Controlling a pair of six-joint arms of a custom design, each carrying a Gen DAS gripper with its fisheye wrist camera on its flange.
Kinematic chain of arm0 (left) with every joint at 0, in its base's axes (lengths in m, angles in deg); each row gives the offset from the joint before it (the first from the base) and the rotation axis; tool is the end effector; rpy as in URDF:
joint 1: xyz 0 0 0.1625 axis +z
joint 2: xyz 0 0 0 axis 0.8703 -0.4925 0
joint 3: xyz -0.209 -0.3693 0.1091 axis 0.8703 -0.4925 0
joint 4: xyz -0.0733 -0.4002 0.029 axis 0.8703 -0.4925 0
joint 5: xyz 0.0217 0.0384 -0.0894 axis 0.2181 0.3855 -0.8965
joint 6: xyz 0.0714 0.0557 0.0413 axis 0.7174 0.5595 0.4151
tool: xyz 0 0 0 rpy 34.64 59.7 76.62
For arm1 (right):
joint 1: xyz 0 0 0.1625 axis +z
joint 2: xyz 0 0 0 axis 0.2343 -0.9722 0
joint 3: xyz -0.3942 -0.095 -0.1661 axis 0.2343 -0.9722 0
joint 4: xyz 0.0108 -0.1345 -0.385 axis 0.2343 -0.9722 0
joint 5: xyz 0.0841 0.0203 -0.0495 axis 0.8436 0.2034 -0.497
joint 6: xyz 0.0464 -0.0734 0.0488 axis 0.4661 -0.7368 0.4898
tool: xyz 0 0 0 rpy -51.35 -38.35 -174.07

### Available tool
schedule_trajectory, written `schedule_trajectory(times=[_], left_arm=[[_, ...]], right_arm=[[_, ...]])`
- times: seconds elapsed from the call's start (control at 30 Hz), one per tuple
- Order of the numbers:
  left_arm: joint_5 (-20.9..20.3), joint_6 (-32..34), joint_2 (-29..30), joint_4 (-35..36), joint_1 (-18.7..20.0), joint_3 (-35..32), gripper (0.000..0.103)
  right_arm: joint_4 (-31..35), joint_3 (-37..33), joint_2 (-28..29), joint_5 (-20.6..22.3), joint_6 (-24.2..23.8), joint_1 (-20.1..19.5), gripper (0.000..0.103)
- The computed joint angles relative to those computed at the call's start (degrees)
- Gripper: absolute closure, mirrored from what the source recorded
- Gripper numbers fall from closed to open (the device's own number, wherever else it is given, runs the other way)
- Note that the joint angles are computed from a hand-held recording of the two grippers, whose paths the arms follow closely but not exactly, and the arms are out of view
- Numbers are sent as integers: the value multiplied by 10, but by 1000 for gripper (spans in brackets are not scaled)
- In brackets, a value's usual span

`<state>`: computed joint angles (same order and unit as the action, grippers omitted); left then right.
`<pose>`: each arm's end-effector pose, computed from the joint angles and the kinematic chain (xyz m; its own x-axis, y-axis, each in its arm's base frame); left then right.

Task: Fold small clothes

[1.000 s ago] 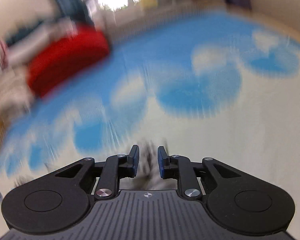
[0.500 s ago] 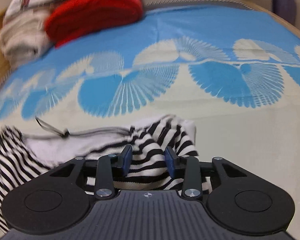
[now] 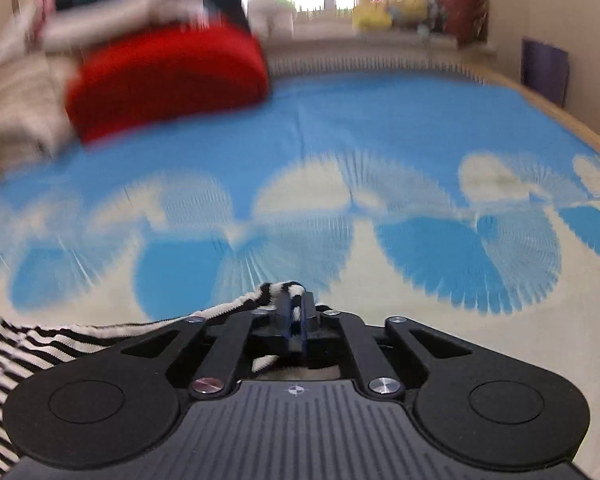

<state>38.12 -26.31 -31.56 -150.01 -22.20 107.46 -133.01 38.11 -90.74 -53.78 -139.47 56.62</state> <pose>-0.2300 -0.4596 0.0064 -0.5924 -0.6700 -0.4473 -0.0569 0.5887 -0.8064 -0.0814 -0.6281 0.3297 -0.7116 -0.5041 0.4894 -0.6826 0.6608 -0.3121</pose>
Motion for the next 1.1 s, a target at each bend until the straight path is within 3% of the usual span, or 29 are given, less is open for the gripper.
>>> schedule_trajectory(times=[0.07, 0.1, 0.17, 0.2, 0.27, 0.33, 0.43, 0.57, 0.63, 0.7, 0.73, 0.77, 0.83, 0.93, 1.03, 1.07, 1.1], left_arm=[[6, -31, -11, -3, -7, 15, 73], [11, -44, -18, -7, -13, 24, 70], [18, -40, -31, -48, -22, 49, 68], [18, -36, -36, -68, -25, 59, 66], [12, -21, -41, -117, -28, 80, 66], [2, -2, -45, -149, -25, 87, 66], [-4, 19, -40, -189, -23, 94, 64], [-5, 17, -29, -196, -17, 88, 62], [-3, 16, -24, -191, -13, 82, 62], [4, 17, -21, -175, -12, 75, 66], [13, 9, -21, -157, -13, 71, 76], [22, 5, -21, -144, -16, 68, 103], [57, -52, -25, -64, -27, 57, 102], [103, -82, -23, -33, -42, 53, 102], [35, -36, -8, 9, -17, 8, 97], [-2, -5, -6, -19, -6, 5, 85], [-23, 3, -7, -26, -3, 4, 82]], right_arm=[[7, -10, 19, -62, 0, 10, 74], [-1, -7, 17, -65, 4, 8, 73], [25, -23, 5, -32, 35, 1, 69], [39, -31, -2, -8, 48, -5, 60], [45, -47, -11, 32, 70, -20, 52], [49, -68, -8, 25, 90, -31, 52], [131, -115, 9, -6, 118, -37, 52], [187, -139, 28, -29, 106, -36, 52], [193, -132, 30, -35, 87, -32, 57], [197, -117, 20, -22, 60, -31, 96], [196, -110, 15, -11, 43, -30, 103], [188, -106, 10, 0, 35, -30, 102], [124, -90, 6, 40, 52, -34, 103], [68, -102, 16, 69, 160, -42, 103], [78, -108, 31, 18, 138, -31, 101], [109, -114, 35, -10, 120, -25, 99], [116, -112, 37, -39, 108, -19, 91]])
